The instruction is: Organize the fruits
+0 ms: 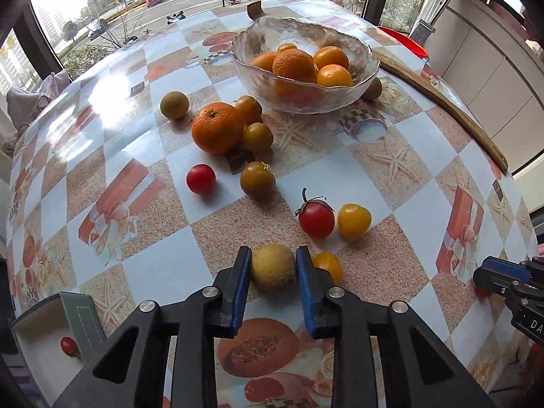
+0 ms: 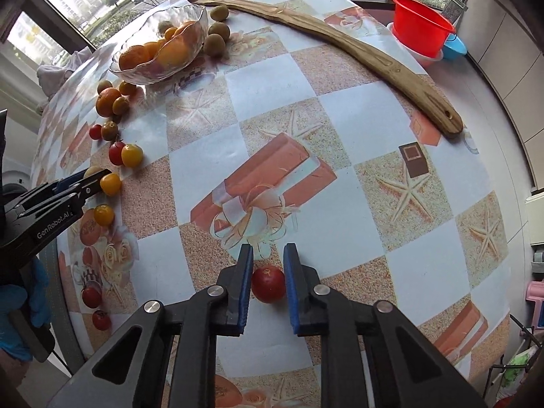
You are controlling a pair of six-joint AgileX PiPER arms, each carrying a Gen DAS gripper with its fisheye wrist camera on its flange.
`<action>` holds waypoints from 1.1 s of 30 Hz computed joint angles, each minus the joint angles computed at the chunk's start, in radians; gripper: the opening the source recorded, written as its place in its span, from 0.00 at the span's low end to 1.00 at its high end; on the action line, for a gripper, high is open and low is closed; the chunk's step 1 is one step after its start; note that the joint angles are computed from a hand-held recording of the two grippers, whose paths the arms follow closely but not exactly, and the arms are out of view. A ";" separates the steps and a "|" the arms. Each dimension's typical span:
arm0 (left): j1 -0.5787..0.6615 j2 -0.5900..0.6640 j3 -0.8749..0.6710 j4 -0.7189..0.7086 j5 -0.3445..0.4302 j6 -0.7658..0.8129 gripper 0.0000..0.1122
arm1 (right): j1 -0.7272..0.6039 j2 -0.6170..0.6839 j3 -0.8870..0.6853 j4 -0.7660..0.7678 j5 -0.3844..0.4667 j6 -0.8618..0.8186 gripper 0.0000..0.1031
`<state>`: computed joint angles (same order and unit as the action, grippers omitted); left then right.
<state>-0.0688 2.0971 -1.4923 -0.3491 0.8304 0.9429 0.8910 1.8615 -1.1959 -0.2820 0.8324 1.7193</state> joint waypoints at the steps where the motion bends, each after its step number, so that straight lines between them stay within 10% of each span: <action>1: 0.002 0.005 -0.010 -0.006 0.012 -0.002 0.25 | 0.001 -0.004 0.004 0.004 -0.007 0.004 0.19; 33: 0.068 -0.227 -0.032 0.067 0.386 -0.059 0.25 | 0.088 -0.121 -0.117 0.022 0.159 0.111 0.16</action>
<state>-0.0012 1.8703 -1.5243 -0.2819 1.2167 0.8839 0.9791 1.7403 -1.3128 -0.2601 0.9918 1.8307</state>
